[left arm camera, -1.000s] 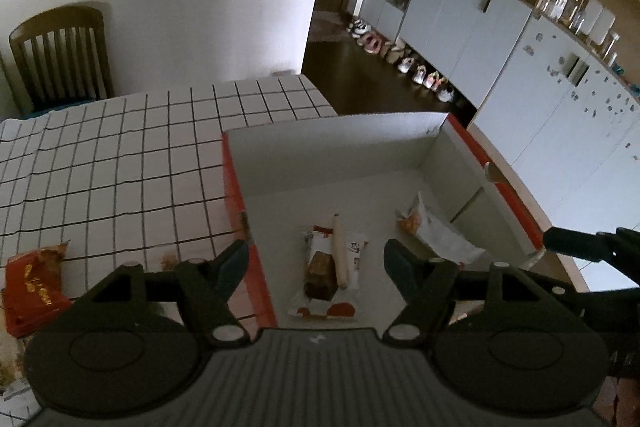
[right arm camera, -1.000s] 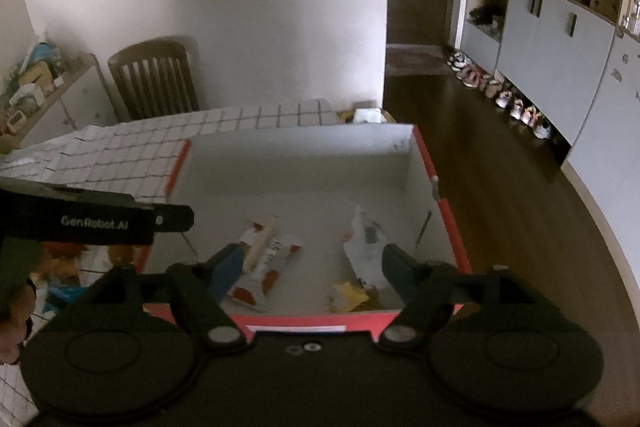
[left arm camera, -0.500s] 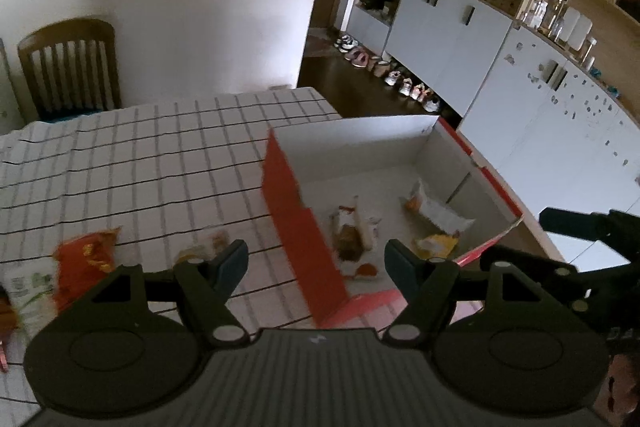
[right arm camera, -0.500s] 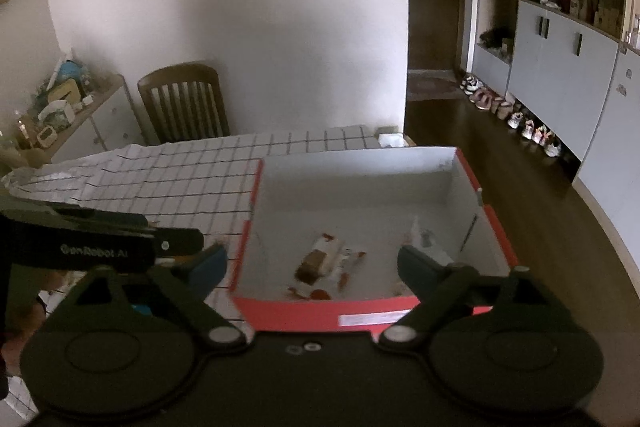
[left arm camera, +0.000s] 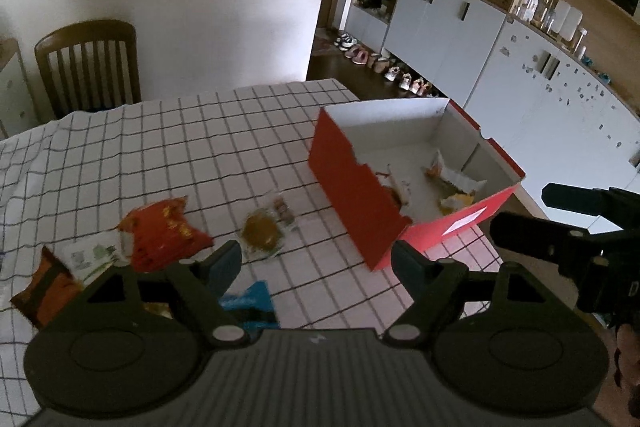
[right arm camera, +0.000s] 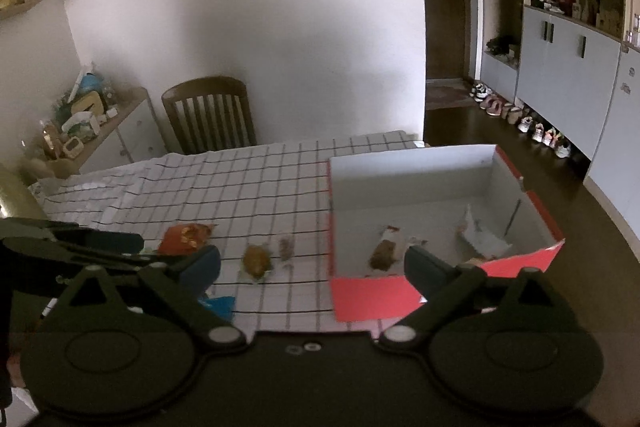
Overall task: Organize snacks
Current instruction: 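Move both open tools back over the snack pile on the tablecloth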
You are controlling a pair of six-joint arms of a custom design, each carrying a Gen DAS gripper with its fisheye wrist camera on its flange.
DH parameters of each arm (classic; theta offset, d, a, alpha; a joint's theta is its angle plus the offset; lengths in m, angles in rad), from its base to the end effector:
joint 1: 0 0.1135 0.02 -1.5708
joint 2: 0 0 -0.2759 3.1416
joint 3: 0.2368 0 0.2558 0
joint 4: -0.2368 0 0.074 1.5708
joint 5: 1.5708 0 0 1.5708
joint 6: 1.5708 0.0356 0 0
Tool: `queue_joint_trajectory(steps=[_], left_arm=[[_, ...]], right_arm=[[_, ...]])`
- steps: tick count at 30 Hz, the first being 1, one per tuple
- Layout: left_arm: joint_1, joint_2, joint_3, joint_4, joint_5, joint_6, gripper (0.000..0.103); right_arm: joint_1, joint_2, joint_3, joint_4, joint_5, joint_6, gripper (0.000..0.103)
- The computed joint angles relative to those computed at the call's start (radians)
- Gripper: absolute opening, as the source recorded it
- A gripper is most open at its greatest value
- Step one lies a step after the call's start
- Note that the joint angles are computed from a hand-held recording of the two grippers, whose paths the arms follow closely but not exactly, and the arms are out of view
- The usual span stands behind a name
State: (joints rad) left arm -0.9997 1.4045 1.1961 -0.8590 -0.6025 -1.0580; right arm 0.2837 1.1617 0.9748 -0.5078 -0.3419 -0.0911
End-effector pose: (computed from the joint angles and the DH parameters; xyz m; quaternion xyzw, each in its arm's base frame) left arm 0.1683 -0.2246 0.3023 -0.1008 0.9223 -0.0555 0.3689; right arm 0.2351 0.0810 0.3106 -0.2371 0.8633 0.1935 0.4012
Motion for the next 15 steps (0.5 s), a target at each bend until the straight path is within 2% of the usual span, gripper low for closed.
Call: queue_joint_trajectory(steps=[2, 11, 12, 13, 15], left_arm=[[-0.012, -0.042, -0.036, -0.017, -0.01, -0.02, 0.091], [-0.022, -0.247, -0.199, -0.131, -0.048, -0.108, 0.092], [-0.029, -0.27, -0.216, -0.143, -0.065, -0.114, 0.094], [-0.03, -0.297, -0.236, -0.155, -0.077, -0.114, 0.103], [-0.038, -0.354, -0.273, -0.172, -0.104, -0.118, 0.103]], right_arm=[[0.044, -0.026, -0.018, 0.005, 0.031, 0.03, 0.099], [0.265, -0.068, -0.068, 0.035, 0.193, 0.172, 0.099], [0.291, -0.068, -0.074, 0.042, 0.215, 0.188, 0.099], [0.318, -0.066, -0.078, 0.046, 0.238, 0.205, 0.099], [0.366, -0.062, -0.088, 0.057, 0.273, 0.238, 0.099]])
